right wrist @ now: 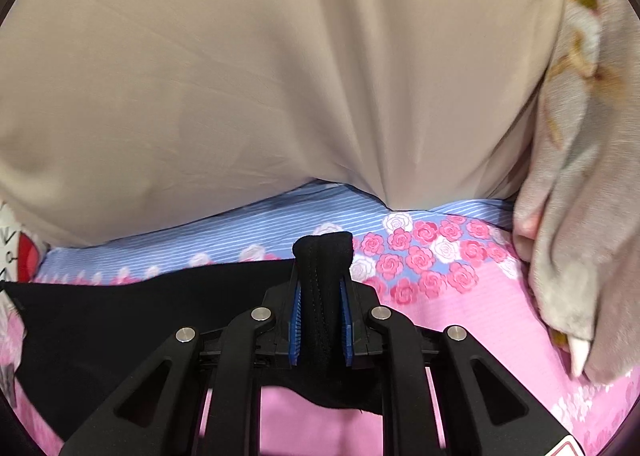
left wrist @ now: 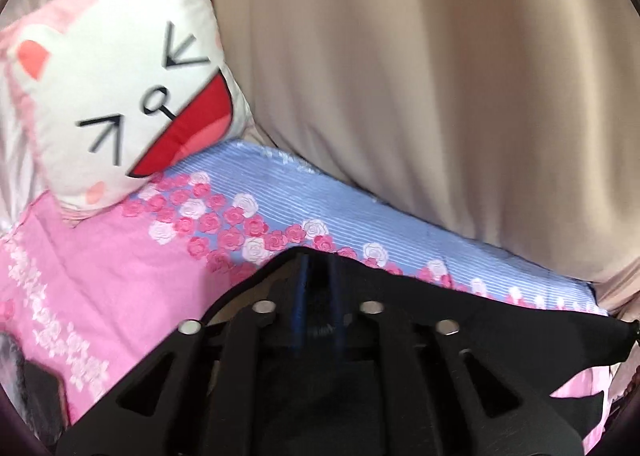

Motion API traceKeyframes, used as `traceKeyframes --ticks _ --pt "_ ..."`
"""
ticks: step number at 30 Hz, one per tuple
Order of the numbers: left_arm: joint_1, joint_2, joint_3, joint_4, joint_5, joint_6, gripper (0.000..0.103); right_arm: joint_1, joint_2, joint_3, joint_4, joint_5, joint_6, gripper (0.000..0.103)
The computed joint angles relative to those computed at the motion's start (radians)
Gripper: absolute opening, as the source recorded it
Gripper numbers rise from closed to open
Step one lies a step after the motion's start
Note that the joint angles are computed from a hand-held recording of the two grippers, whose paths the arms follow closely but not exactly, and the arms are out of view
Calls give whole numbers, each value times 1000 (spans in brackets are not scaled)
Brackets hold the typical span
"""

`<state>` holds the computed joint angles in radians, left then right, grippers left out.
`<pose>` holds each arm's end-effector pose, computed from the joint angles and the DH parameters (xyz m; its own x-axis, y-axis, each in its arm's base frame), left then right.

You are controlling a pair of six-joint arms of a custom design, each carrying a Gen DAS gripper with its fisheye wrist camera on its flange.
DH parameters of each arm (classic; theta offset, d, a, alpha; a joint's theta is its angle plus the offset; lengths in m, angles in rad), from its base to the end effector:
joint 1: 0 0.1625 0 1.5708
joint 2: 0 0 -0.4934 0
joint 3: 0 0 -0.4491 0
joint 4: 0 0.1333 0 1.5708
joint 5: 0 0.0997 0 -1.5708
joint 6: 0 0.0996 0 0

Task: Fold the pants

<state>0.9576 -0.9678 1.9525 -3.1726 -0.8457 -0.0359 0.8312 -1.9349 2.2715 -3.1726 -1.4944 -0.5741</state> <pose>-0.2126 -0.6485 0.1916 -0.8493 0.0928 -0.5198 0.4391 0.6707 -0.5977 -0.1472 -0.3704 0.5404 -0.7698 0.3984 0.4986 -0.2564 0.5224 -0.8132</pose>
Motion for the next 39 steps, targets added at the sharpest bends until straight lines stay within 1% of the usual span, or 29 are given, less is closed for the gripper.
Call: traceKeyframes --ticks 3,4,6,8,9,10,11,12,13,14,15,17,19,20,21,23,25,26,28,29,30,31,32,33,34,35,37,38,39 --pt "-35 -74 98 -37 13 -9 8 -98 -108 74 36 132 -38 14" --pt "-45 -93 126 -35 28 -14 8 -147 -144 100 55 189 -58 14" --pt "-68 -132 187 -9 55 -35 8 -230 -203 146 85 289 -104 14" --pt "-81 -160 233 41 61 -71 9 -340 -279 205 133 423 -180 14" --pt "-81 -168 249 60 47 -85 14 -379 -304 229 148 460 -209 14" --pt "-76 -172 257 93 29 -120 20 -423 -332 253 178 494 -236 14" --pt "-70 -174 257 119 19 -151 46 -448 -346 269 189 510 -250 14" --pt "-56 -167 248 134 3 -182 77 -478 -360 286 198 533 -263 14" --pt "-44 -154 236 127 -12 -207 85 -519 -383 303 232 571 -283 14" --pt "-28 -133 216 105 -29 -223 87 -546 -391 313 251 596 -296 14" --pt "-15 -110 184 114 -37 -229 87 -585 -414 327 290 631 -318 14" --pt "13 -67 115 134 -65 -223 87 -636 -457 351 351 676 -348 14" --pt "29 -13 36 168 -31 -241 87 -692 -497 375 404 717 -378 14" --pt "44 21 -21 202 -29 -241 87 -714 -515 383 435 734 -392 14" --pt "57 50 -76 253 -9 -249 87 -745 -544 395 476 755 -413 14" --pt "90 110 -184 342 7 -272 87 -775 -569 414 500 769 -428 14" --pt "112 160 -270 432 64 -317 87 -747 -549 435 421 722 -394 14" --pt "132 187 -321 487 63 -342 87 -721 -530 441 377 691 -371 14" --pt "169 215 -393 597 1 -390 87 -669 -494 451 298 632 -327 14" --pt "186 230 -424 642 -15 -429 87 -647 -479 453 268 607 -310 14" --pt "195 236 -434 644 -30 -436 85 -624 -463 454 241 583 -294 14" --pt "194 240 -432 617 -18 -419 82 -598 -444 455 208 554 -275 14" --pt "191 240 -426 586 -22 -373 48 -579 -428 454 183 532 -261 14" --pt "185 241 -428 597 -8 -341 29 -560 -412 452 161 512 -248 14" --pt "181 233 -420 590 -19 -312 21 -545 -398 449 140 496 -236 14" --pt "176 211 -394 556 -62 -278 20 -535 -389 447 127 489 -228 14" --pt "148 162 -317 446 -69 -193 18 -531 -383 440 115 491 -215 14" --pt "125 118 -253 374 -86 -148 11 -540 -387 438 118 506 -213 14" --pt "110 77 -203 333 -110 -130 11 -549 -393 436 122 518 -214 14"
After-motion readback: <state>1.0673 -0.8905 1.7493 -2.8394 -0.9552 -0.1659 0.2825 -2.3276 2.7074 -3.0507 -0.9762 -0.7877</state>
